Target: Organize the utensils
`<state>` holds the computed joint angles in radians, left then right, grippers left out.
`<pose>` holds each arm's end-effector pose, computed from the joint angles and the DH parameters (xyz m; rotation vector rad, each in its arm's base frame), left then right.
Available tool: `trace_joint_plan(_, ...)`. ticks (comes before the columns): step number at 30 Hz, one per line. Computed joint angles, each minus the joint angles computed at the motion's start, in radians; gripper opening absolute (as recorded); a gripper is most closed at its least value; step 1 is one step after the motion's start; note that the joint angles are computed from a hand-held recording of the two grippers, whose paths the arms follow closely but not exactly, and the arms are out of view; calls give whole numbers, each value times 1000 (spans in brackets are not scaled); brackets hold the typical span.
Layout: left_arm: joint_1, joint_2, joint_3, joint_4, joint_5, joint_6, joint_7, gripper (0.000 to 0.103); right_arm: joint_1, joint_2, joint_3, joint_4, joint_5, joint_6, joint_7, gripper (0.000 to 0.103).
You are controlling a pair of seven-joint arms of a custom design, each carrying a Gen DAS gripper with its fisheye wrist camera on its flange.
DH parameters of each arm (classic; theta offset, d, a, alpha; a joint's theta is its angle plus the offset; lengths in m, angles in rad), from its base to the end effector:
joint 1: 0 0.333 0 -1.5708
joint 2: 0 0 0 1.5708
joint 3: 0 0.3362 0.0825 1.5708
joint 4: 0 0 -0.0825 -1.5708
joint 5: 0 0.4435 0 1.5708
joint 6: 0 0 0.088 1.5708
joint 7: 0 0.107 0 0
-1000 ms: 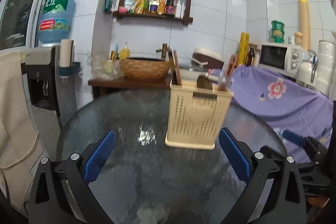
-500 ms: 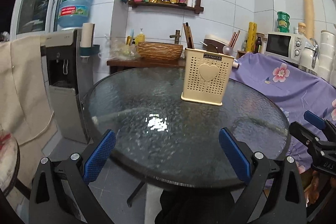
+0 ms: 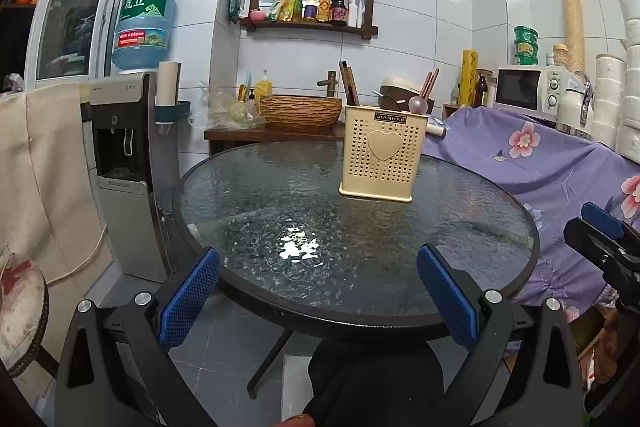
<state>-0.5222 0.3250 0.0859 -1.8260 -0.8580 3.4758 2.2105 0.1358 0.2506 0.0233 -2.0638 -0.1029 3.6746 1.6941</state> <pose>0.6734 -0.2232 0.4794 -1.4159 1.5566 -1.1718 0.6578 0.1178 0.4620 -1.4339 1.2195 -0.9235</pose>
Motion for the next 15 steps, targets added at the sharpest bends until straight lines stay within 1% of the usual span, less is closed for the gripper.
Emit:
trace_joint_plan(1, 12, -1, -12, -3, 14, 0, -12, 97, -8, -3, 5, -5, -16, 1, 15, 97)
trace_joint_plan(3, 66, -9, -64, -21, 85, 4, -72, 97, -27, -4, 15, -2, -57, -9, 55, 97)
trace_joint_plan(4, 82, -13, -78, -29, 113, 3, -97, 97, -26, -3, 13, -2, -56, -9, 58, 97)
trace_joint_plan(5, 85, -14, -78, -31, 125, -2, -111, 97, -22, -3, 10, -2, -50, -7, 56, 97)
trace_joint_plan(7, 60, -14, -52, -32, 120, -4, -113, 97, -22, -2, 8, 0, -49, -10, 61, 97)
trace_joint_plan(10, 40, -16, -31, -34, 117, -2, -110, 97, -19, -4, 5, -3, -44, -7, 60, 97)
trace_joint_plan(12, 46, -17, -37, -36, 131, -5, -119, 97, -18, -5, 4, -5, -42, -10, 58, 97)
trace_joint_plan(15, 41, -18, -30, -38, 140, -10, -125, 97, -24, -5, 7, -3, -57, -12, 68, 97)
